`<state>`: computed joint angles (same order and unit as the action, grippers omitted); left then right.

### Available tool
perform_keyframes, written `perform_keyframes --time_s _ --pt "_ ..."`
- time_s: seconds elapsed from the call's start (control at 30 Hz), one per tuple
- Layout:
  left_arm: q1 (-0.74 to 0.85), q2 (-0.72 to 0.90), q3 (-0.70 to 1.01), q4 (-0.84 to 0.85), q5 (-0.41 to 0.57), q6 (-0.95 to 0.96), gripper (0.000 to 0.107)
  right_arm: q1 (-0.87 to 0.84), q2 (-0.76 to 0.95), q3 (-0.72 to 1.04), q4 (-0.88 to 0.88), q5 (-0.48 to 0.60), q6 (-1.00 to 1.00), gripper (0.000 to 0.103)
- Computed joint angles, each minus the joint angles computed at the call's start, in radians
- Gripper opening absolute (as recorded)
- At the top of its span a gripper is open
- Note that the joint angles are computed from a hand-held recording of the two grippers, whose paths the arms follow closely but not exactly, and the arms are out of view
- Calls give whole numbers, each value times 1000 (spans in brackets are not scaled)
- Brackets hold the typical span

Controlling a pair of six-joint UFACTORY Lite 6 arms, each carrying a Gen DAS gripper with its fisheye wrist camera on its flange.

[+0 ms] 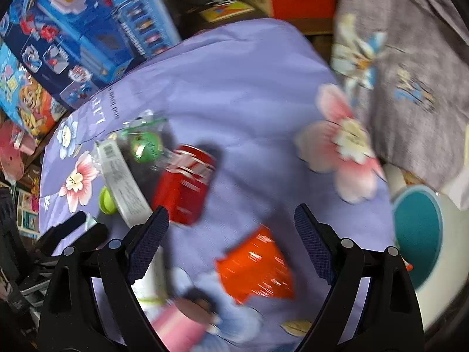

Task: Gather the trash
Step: 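Grasp the green-and-white medicine box with left tool while right tool grasps the red cola can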

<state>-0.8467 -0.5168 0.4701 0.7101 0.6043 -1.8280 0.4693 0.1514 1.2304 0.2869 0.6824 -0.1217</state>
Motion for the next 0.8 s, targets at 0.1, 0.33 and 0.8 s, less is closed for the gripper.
perform_keyframes --time_s 0.1,0.33,0.8 --pt "105 -40 -54 -51 -78 80 99 61 121 110 6 10 49 84" --pt "281 -65 -113 -181 -204 293 99 122 373 316 20 23 105 84" --pt "392 161 -42 -317 -354 413 99 14 389 233 138 -3 -58 60"
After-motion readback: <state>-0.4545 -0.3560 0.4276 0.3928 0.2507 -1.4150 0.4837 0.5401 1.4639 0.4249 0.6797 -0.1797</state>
